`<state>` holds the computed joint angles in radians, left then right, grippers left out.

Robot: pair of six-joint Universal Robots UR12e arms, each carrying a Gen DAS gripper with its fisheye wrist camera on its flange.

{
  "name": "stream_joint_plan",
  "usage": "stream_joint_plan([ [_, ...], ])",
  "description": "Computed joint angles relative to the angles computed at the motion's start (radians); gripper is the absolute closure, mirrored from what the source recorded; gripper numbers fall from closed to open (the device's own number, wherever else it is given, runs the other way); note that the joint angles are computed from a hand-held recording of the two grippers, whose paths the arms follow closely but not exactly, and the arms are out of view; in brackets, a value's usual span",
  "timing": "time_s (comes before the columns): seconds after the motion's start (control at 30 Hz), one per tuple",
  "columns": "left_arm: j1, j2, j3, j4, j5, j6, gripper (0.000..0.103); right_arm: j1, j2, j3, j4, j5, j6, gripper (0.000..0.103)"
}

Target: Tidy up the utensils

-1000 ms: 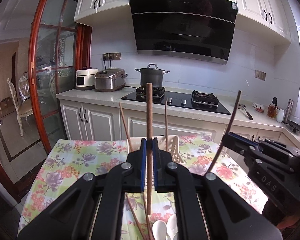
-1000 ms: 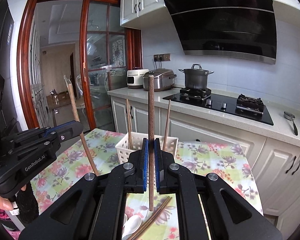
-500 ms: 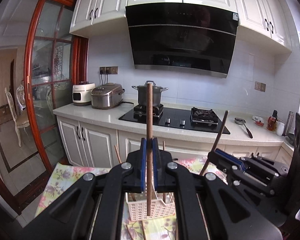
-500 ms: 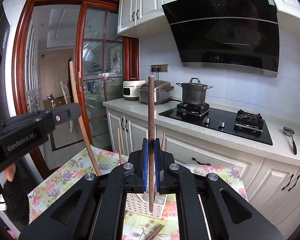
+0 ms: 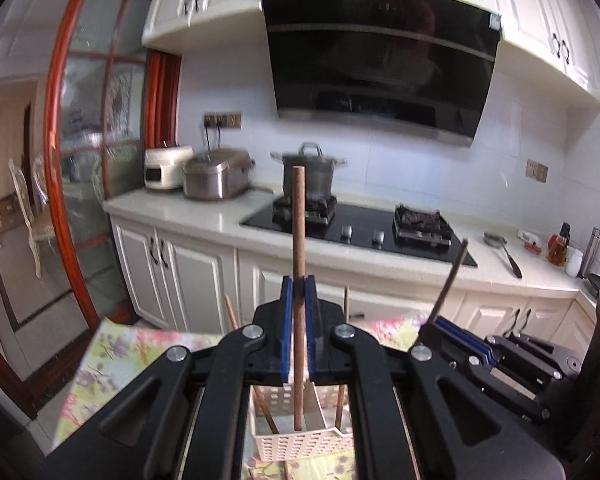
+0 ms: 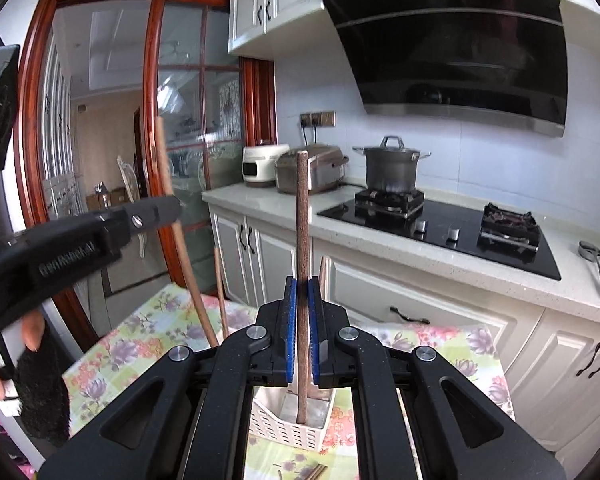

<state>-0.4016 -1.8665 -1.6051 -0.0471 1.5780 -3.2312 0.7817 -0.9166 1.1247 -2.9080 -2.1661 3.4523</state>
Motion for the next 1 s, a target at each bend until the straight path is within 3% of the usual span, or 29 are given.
stream_joint_plan([
  [0.17, 0.013, -0.039, 0.033, -0.099, -0.028, 0.002, 0.097, -0.017, 0.01, -0.023, 0.13, 0.034, 0.051, 0.097],
  [0.37, 0.024, -0.065, 0.038, -0.171, -0.033, -0.003, 0.097, -0.041, 0.024, -0.021, 0.176, 0.095, 0.117, 0.096],
  [0.47, 0.031, -0.069, 0.03, -0.17, -0.033, -0.023, 0.079, -0.051, 0.024, -0.011, 0.184, 0.116, 0.158, 0.086],
  [0.5, 0.033, -0.069, 0.023, -0.156, -0.027, -0.032, 0.069, -0.053, 0.023, -0.004, 0.178, 0.118, 0.166, 0.077],
  [0.57, 0.035, -0.066, 0.008, -0.128, -0.01, -0.037, 0.064, -0.054, 0.016, 0.015, 0.152, 0.123, 0.176, 0.06],
  [0.77, 0.038, -0.043, -0.05, -0.058, 0.037, -0.05, 0.044, -0.045, -0.004, 0.069, 0.104, 0.099, 0.19, 0.059],
  [0.83, 0.032, -0.033, -0.074, -0.024, 0.067, -0.051, 0.029, -0.041, -0.011, 0.088, 0.096, 0.092, 0.199, 0.059],
  [1.0, 0.016, -0.01, -0.141, 0.057, 0.121, -0.038, 0.015, -0.022, -0.022, 0.131, 0.098, 0.068, 0.23, 0.059],
])
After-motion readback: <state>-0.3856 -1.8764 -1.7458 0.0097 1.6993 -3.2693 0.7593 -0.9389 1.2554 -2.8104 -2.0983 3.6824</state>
